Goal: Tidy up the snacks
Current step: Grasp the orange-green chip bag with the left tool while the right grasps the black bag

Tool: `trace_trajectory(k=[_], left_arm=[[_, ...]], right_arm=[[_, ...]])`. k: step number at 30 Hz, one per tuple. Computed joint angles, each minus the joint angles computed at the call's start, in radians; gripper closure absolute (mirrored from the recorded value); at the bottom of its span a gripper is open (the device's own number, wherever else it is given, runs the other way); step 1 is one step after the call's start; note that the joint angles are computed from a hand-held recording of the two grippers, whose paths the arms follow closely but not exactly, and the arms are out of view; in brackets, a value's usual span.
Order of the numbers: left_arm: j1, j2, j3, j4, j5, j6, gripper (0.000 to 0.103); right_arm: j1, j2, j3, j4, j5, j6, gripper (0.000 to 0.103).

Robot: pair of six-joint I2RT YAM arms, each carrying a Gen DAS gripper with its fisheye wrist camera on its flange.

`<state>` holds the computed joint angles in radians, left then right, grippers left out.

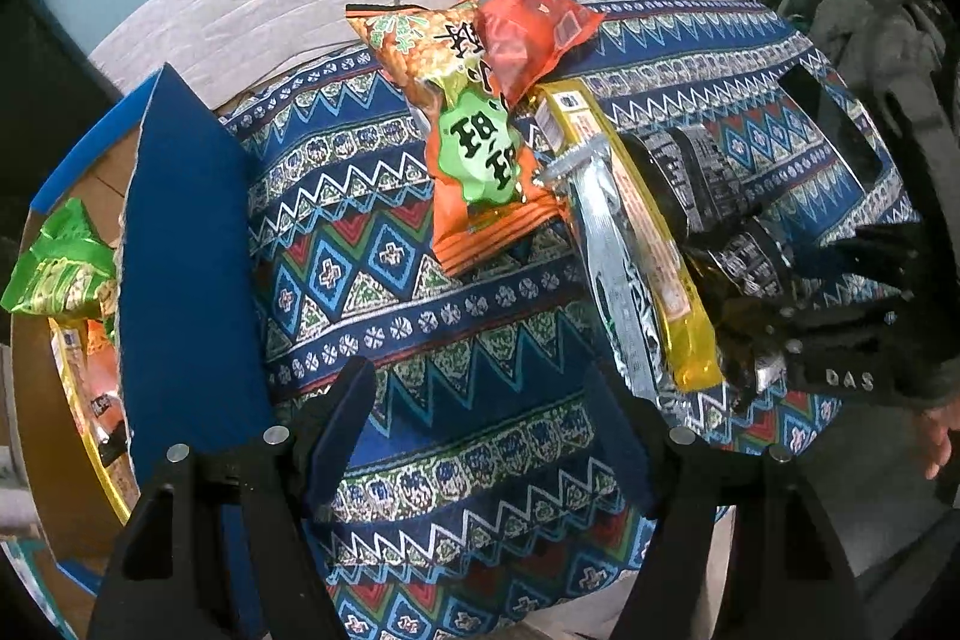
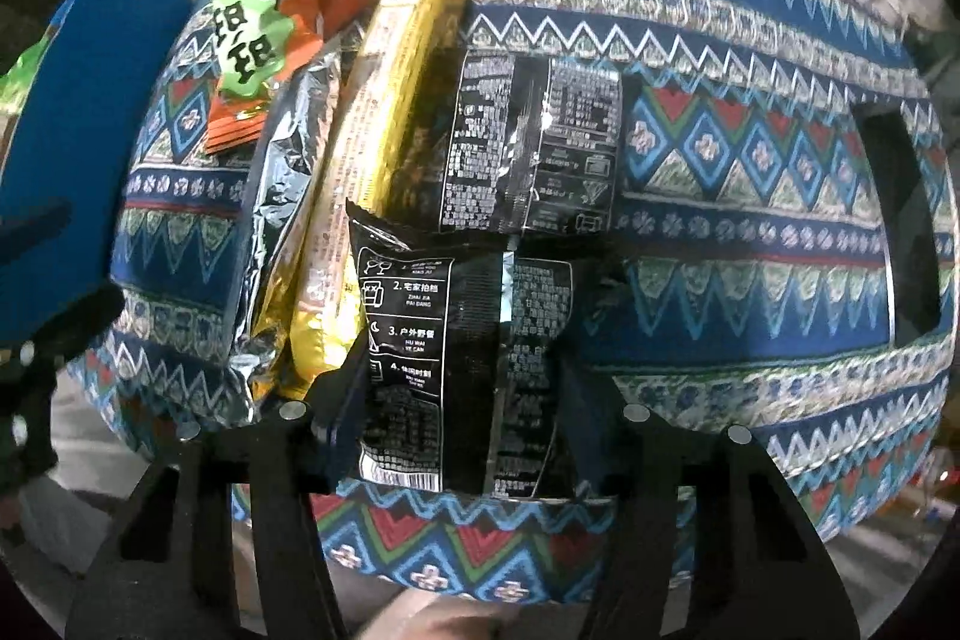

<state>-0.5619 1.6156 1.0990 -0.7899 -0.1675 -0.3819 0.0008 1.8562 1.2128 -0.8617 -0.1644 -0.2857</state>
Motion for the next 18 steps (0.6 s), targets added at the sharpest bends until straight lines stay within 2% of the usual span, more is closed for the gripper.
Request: trace_trajectory(k=[3, 13, 18], left_arm=[[0.016, 0.016, 0.023, 0.003, 0.008, -0.008, 0.029], [0.083, 0.097, 0.123, 0.009, 0.041, -0.047, 0.029], [0.107, 0.143, 0.163, 0.018, 0.056, -0.065, 0.029]], right_arm=[[-0.011, -0.043, -0.011, 0.0, 0.016, -0.042, 0.053], [-0.061, -0.091, 0.077, -0.03, 0.004, -0.105, 0.053], [-0.06, -0.025, 0.172, -0.015, 0.005, -0.117, 0.053]])
